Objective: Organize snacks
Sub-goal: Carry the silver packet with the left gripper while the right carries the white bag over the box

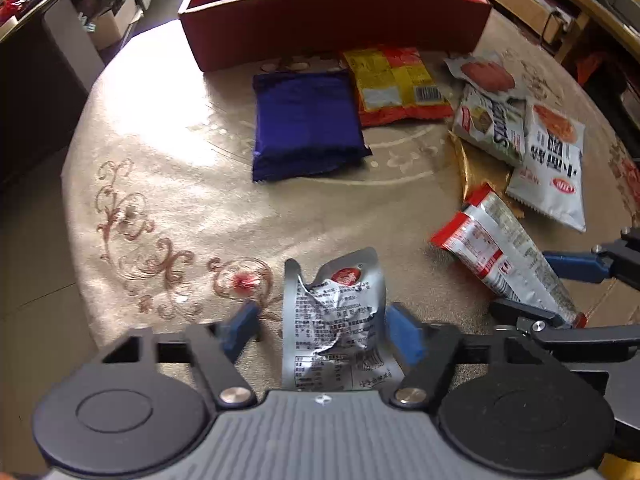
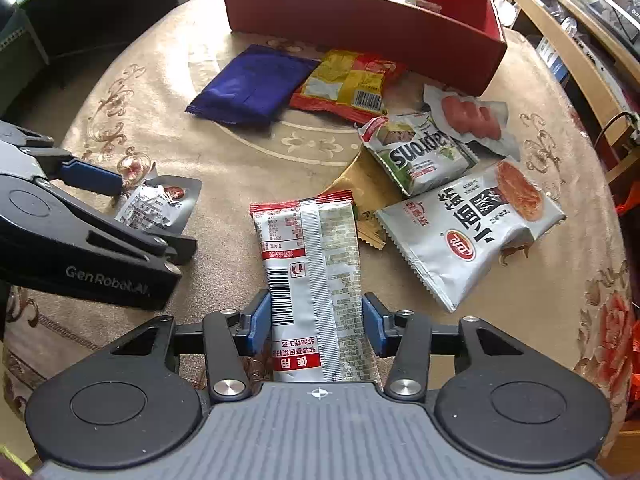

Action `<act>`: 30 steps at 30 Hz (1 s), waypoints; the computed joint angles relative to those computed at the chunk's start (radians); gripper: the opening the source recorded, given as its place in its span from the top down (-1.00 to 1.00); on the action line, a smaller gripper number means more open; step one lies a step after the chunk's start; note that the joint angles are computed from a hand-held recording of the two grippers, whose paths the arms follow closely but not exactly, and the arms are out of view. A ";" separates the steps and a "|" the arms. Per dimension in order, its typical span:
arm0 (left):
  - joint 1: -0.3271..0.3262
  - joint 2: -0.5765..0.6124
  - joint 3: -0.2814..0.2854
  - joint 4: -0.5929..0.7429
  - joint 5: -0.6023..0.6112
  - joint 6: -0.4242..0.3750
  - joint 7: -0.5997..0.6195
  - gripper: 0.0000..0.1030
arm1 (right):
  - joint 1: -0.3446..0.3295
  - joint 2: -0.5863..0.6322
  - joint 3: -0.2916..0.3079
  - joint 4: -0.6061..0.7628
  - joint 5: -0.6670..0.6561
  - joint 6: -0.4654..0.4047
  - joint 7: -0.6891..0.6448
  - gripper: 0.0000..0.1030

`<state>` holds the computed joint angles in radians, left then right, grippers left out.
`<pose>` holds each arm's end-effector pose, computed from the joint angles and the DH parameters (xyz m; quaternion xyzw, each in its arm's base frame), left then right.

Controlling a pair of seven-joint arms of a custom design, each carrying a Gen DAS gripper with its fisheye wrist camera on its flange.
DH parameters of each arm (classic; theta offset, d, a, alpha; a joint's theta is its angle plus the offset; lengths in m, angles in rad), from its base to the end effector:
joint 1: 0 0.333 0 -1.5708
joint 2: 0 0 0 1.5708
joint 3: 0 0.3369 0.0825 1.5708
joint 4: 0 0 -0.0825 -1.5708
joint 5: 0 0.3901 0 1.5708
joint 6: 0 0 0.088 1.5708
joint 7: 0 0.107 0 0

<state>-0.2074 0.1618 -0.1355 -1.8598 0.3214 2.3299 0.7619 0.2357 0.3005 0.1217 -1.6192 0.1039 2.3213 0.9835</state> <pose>0.6053 -0.2057 0.4828 -0.7851 0.5878 -0.1246 0.1504 0.6547 0.2356 0.5120 -0.9196 0.3327 -0.1185 0.1722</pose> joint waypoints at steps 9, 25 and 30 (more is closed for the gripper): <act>0.018 -0.036 -0.002 -0.039 -0.043 0.044 -0.015 0.05 | -0.007 -0.037 0.000 -0.035 0.045 0.055 0.045 -0.04; 0.041 -0.117 -0.020 -0.079 0.022 0.131 -0.080 0.05 | 0.007 -0.131 -0.014 -0.145 0.045 0.176 0.142 -0.04; 0.051 -0.133 -0.025 -0.091 0.026 0.151 -0.088 0.05 | 0.013 -0.152 -0.018 -0.170 0.035 0.219 0.178 -0.04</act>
